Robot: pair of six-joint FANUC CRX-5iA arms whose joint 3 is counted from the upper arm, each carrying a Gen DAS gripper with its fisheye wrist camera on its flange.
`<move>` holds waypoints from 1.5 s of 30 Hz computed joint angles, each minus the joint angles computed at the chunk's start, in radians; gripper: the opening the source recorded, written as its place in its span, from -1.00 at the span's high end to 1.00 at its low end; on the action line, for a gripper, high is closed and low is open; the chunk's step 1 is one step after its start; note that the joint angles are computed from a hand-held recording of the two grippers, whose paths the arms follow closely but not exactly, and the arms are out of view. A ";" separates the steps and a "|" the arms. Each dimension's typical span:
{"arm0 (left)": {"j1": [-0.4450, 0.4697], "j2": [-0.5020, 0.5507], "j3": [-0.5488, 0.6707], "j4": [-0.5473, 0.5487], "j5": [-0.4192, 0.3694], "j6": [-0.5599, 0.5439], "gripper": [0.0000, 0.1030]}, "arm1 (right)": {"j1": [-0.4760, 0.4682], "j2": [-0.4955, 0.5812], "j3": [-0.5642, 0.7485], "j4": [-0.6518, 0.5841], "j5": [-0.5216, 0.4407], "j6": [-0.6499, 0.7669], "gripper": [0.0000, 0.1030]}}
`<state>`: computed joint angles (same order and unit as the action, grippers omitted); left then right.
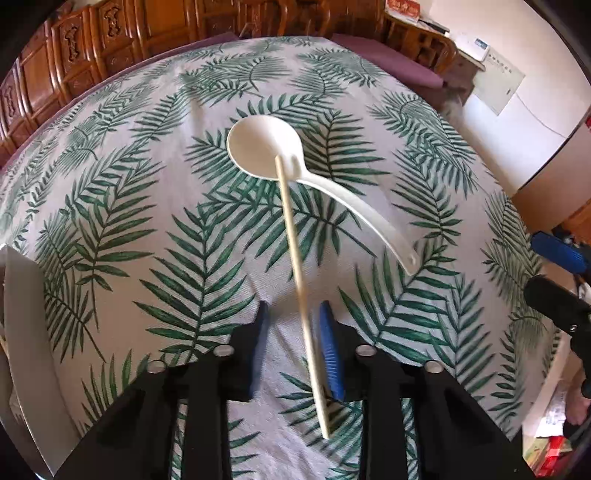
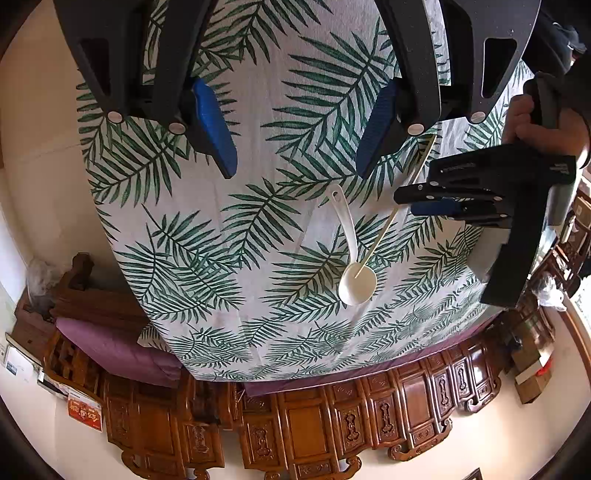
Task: Organize utensils
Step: 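Move the left gripper to the chopstick on the cloth and grasp it, then grasp the white plastic spoon by its handle with the right gripper, then carry the chopstick into the tray and open the left gripper while the right holds the spoon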
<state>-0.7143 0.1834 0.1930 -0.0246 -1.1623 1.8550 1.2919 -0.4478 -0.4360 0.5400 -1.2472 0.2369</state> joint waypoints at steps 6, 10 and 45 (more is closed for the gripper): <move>0.037 -0.024 -0.047 0.050 0.023 -0.008 0.92 | -0.052 0.035 0.013 -0.029 0.054 0.054 -0.34; 0.046 -0.043 -0.058 0.051 0.021 -0.016 0.92 | -0.097 0.073 0.032 -0.059 0.101 0.100 -0.34; 0.087 -0.217 -0.057 -0.016 -0.010 -0.011 0.92 | -0.241 0.402 0.326 -0.231 0.062 0.481 0.79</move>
<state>-0.6276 -0.0339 0.1357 -0.0403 -1.1726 1.8441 1.0509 -0.0463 -0.1100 0.3088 -1.1849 0.7175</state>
